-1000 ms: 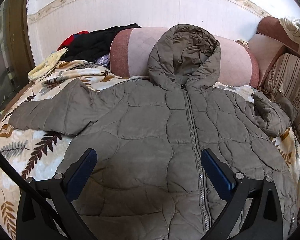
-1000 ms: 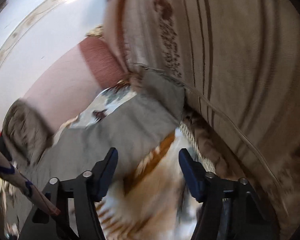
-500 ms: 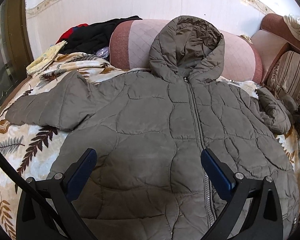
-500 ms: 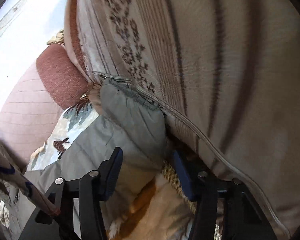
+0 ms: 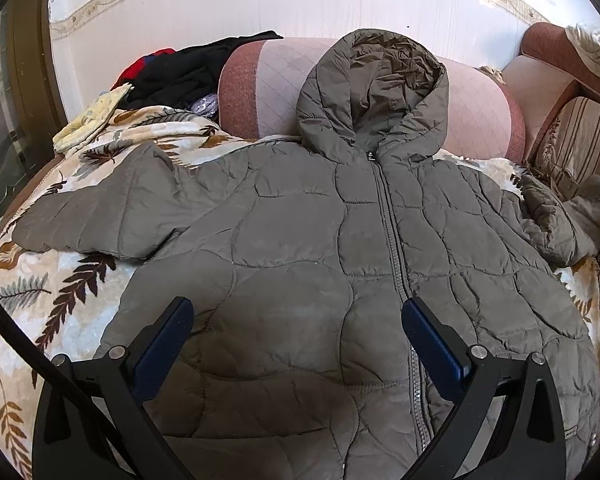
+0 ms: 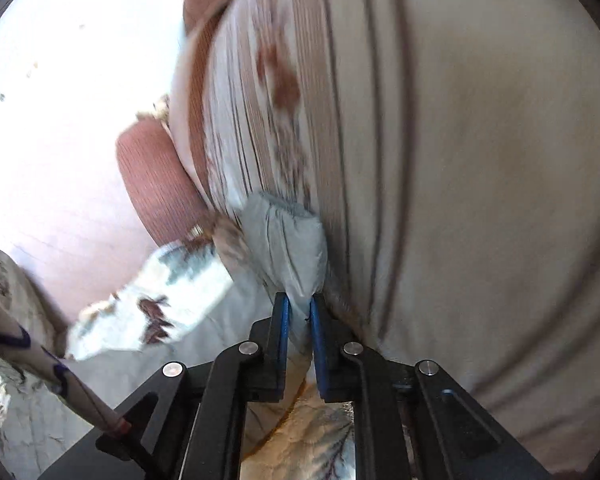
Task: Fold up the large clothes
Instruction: 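Reach the right gripper to the sleeve cuff by the sofa and grasp it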
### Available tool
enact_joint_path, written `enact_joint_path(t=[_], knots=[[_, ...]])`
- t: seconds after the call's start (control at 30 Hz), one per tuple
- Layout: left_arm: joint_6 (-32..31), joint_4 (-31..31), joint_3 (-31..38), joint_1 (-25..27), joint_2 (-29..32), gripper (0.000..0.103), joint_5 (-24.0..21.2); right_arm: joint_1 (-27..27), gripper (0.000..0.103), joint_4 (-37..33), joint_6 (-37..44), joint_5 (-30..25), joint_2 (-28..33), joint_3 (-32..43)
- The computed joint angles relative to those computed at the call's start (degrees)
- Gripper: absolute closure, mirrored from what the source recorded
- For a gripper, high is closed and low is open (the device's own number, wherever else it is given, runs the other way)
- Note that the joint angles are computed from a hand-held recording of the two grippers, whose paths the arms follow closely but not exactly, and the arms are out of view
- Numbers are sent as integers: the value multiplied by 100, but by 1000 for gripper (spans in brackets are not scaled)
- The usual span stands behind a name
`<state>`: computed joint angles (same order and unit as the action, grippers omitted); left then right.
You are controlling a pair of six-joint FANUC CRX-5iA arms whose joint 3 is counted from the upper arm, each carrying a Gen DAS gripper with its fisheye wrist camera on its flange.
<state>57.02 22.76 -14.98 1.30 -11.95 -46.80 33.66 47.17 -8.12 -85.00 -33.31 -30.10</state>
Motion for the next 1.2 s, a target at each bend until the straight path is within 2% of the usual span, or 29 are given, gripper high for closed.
enact_joint_path(t=[0.2,0.27,0.37,0.43,0.5,0.53,0.63,0.87,1.1,1.17,1.2], knots=[[184,-456,201,-65,170,0,-366,1032,94,776,13,-937,57,713],[259,-591,296,-71,278,0,-575,1367,94,965,51,-1056,109,954],[234,-374,260,83,285,0,-700,1718,94,901,-34,-1143,201,1248],[146,-199,188,200,221,0,-685,1826,84,791,-107,-1146,183,1237],[81,-126,135,267,160,0,-645,1725,50,507,-152,-1054,142,1091],[61,-119,122,286,146,0,-635,1567,47,340,-142,-945,154,1014],[60,-113,149,316,180,0,-680,1266,47,-79,-71,-829,180,762],[-25,-26,138,200,215,0,-559,43,47,-899,284,-124,260,281],[-85,-19,104,97,234,0,-375,-823,51,-1063,545,677,521,-66],[-53,-68,132,70,277,0,-388,-936,51,-1033,659,721,693,-32],[-50,-90,144,58,294,0,-394,-1029,58,-1040,714,805,757,-19]])
